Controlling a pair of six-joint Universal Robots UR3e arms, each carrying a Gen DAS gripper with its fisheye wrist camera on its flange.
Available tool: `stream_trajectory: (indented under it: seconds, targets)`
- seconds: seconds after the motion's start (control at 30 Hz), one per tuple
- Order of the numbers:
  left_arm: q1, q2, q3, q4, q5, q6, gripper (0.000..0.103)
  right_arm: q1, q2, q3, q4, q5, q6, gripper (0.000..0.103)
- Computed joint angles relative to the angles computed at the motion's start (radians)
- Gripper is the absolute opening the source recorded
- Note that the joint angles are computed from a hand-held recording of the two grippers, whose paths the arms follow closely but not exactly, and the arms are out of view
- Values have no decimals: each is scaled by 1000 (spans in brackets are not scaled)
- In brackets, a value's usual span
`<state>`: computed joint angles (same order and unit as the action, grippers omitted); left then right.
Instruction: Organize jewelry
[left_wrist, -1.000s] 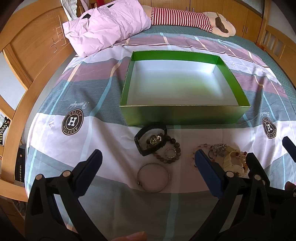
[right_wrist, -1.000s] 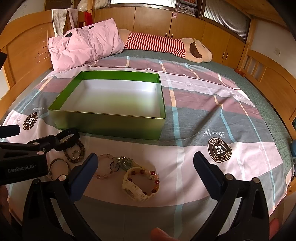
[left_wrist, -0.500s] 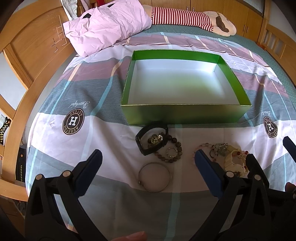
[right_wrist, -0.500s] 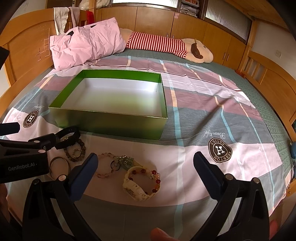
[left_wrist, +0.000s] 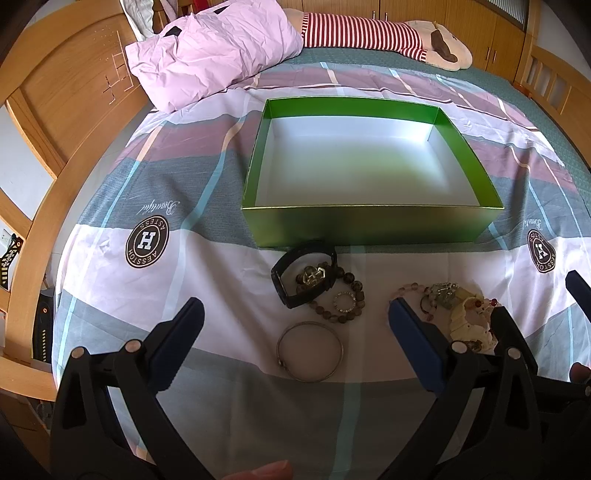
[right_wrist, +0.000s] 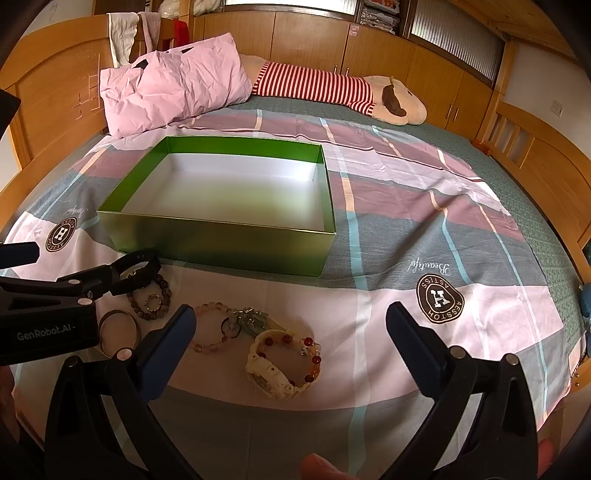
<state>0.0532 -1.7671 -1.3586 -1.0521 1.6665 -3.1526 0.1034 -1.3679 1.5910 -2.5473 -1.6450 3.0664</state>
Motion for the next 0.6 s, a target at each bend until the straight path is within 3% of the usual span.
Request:
stream_trajectory:
  seconds: [0.6]
  targets:
    - [-2,-2,2,-3,4,2,101,3,3,-7,5,-3,0,102]
